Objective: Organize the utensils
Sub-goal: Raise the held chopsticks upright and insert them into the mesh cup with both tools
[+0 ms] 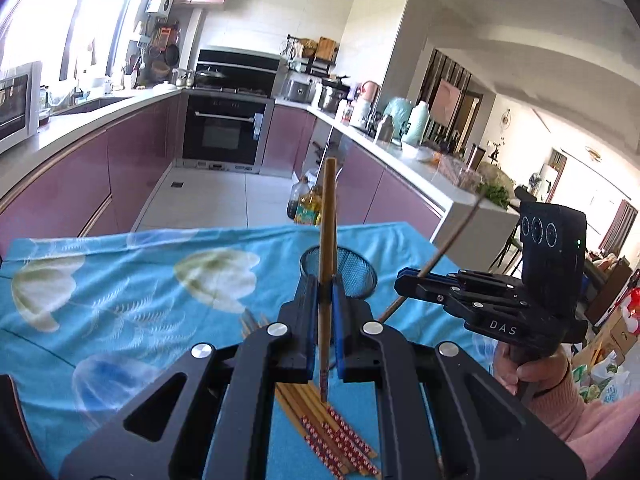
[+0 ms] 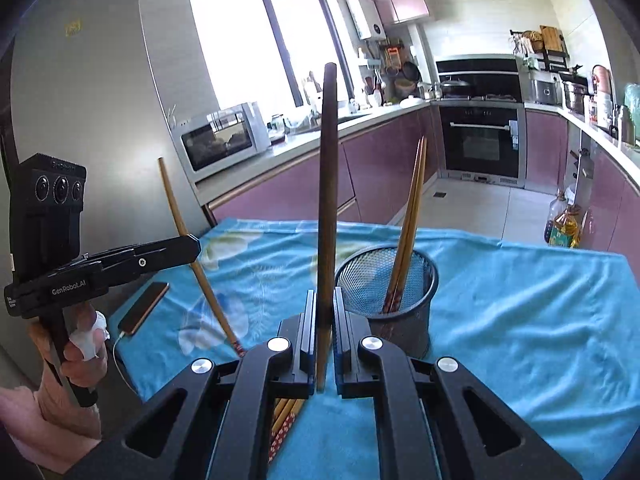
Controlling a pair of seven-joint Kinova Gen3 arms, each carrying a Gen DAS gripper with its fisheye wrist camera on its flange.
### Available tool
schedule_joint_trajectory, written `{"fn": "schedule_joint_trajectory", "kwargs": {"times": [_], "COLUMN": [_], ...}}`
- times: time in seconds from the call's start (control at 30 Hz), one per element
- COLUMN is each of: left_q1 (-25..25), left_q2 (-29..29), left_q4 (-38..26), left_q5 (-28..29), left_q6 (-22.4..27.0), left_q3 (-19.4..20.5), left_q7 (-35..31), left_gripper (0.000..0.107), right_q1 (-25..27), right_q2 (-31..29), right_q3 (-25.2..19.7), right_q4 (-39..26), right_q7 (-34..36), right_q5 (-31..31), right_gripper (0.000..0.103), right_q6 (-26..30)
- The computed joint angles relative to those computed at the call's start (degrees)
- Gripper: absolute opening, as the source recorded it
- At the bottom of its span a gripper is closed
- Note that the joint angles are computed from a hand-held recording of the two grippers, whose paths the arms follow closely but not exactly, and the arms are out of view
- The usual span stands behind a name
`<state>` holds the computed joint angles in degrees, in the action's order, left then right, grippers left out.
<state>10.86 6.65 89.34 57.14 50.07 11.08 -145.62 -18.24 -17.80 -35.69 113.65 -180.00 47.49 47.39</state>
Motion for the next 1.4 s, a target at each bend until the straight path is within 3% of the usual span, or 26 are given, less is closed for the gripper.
{"fn": "schedule_joint_trajectory", "kwargs": {"times": [0.23,0.57,0.8,0.93,1.2,1.4], "left_q1": [1.34,2.86,5.3,7.32,10.95,12.74], "left_q2": [1.7,3.34,5.21,6.69,11.59,15.26], "left_q4": [-5.08,-11.3,-14.75,-16.69,-22.09,-24.91], "left_q5": [0.55,-1.16,-6.86,-12.52,-24.78,-29.8], "left_q6": [-2.05,-4.28,-6.91,-7.63,-2.06,0.41], "left_q3": [1.32,3.42,4.51,5.0,5.36,5.38], "left_q7": [2.76,5.6,10.37,13.97,20.17,23.71], "left_gripper": [0.007,0.007,0.007,0.007,0.007,0.008], "right_q1": [1.9,9.66,14.88,14.55,8.2,4.24], "right_q2": [-2.08,-5.18,-4.49,-2.76,1.95,4.49], "right_q3": [3.19,1.98,1.33,2.71,8.58,14.53], "right_q4": [-1.99,-4.02,-4.59,-4.7,-6.6,-6.82], "right_q7": [5.49,10.7,13.71,16.11,22.82,26.77], "right_q5": [-0.69,-2.75,-4.97,-7.59,-14.61,-19.6], "right_gripper": [0.006,0.006,0.006,0.006,0.006,0.008], "right_q6": [-1.92,-4.15,-6.72,-6.79,-3.18,-2.51]}}
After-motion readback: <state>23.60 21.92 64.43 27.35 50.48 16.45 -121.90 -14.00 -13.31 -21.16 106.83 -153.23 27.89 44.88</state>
